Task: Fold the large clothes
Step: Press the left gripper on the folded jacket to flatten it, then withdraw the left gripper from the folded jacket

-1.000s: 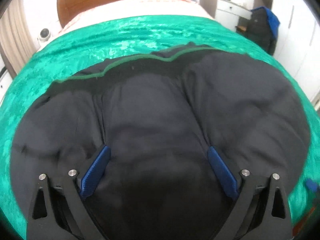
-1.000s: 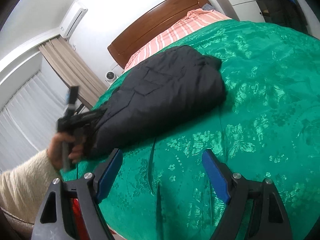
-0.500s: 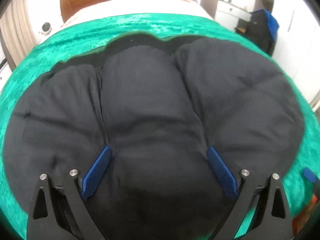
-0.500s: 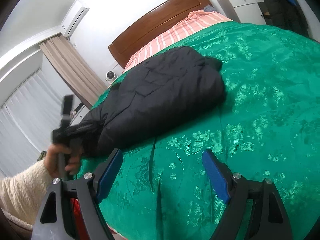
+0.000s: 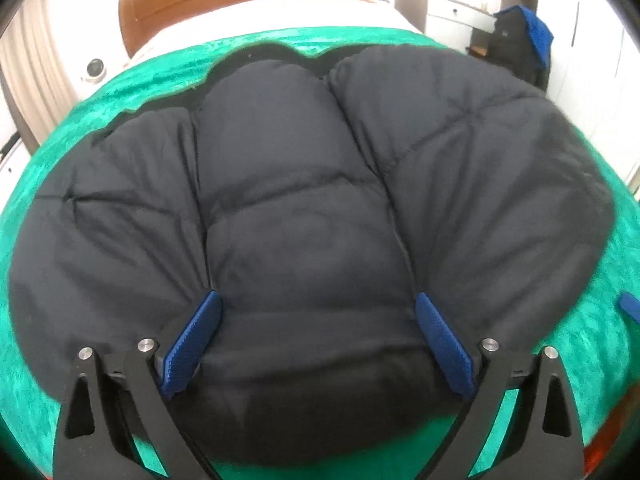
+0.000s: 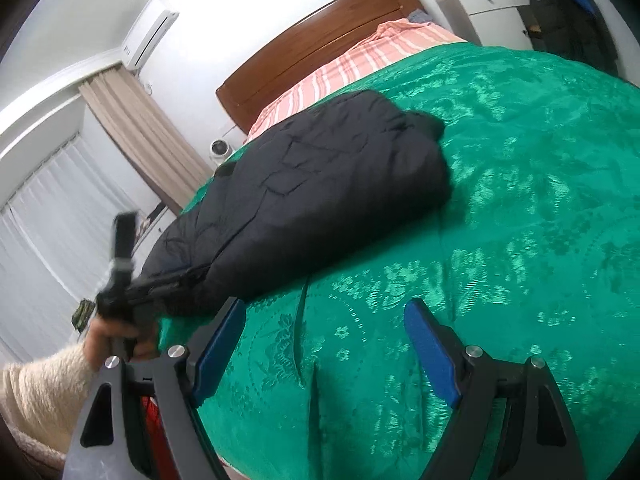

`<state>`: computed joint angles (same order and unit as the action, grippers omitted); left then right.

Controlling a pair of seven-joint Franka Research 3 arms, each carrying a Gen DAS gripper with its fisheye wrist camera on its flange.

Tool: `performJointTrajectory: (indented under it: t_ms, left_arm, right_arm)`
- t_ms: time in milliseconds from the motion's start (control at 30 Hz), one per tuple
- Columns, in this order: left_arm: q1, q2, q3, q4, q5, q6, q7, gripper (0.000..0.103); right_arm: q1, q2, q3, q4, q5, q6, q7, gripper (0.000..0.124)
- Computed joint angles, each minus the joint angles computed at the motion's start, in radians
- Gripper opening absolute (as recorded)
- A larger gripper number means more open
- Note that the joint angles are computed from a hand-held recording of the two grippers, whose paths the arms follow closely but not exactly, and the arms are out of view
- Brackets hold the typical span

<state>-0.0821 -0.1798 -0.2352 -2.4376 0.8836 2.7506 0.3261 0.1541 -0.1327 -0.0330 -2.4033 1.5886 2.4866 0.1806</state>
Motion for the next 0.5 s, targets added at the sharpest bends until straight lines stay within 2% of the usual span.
performJointTrajectory:
  t_ms: [167, 267, 400, 500]
  left_arm:
    - [-0.027, -0.023, -0.023, -0.013, -0.022, -0.051, 0.004, 0.097]
    - [-0.024, -0.014, -0.028, -0.019, 0.001, -0.047, -0.027, 0.097]
    - [-0.015, 0.021, -0.010, -0.014, 0.041, -0.004, -0.041, 0.098]
    - [-0.032, -0.011, -0.008, -0.033, 0.000, -0.024, -0.024, 0.096]
  right_arm:
    - [-0.002, 0.018, 0.004, 0.016, -0.012, 0.002, 0.025, 0.081]
    - [0.005, 0.007, 0.012, 0.007, -0.016, 0.024, 0.004, 0.081]
    - [0.013, 0.007, 0.015, 0.007, -0.019, 0.050, 0.004, 0.081]
    - [0.016, 0.004, 0.016, 0.005, -0.011, 0.075, 0.002, 0.081]
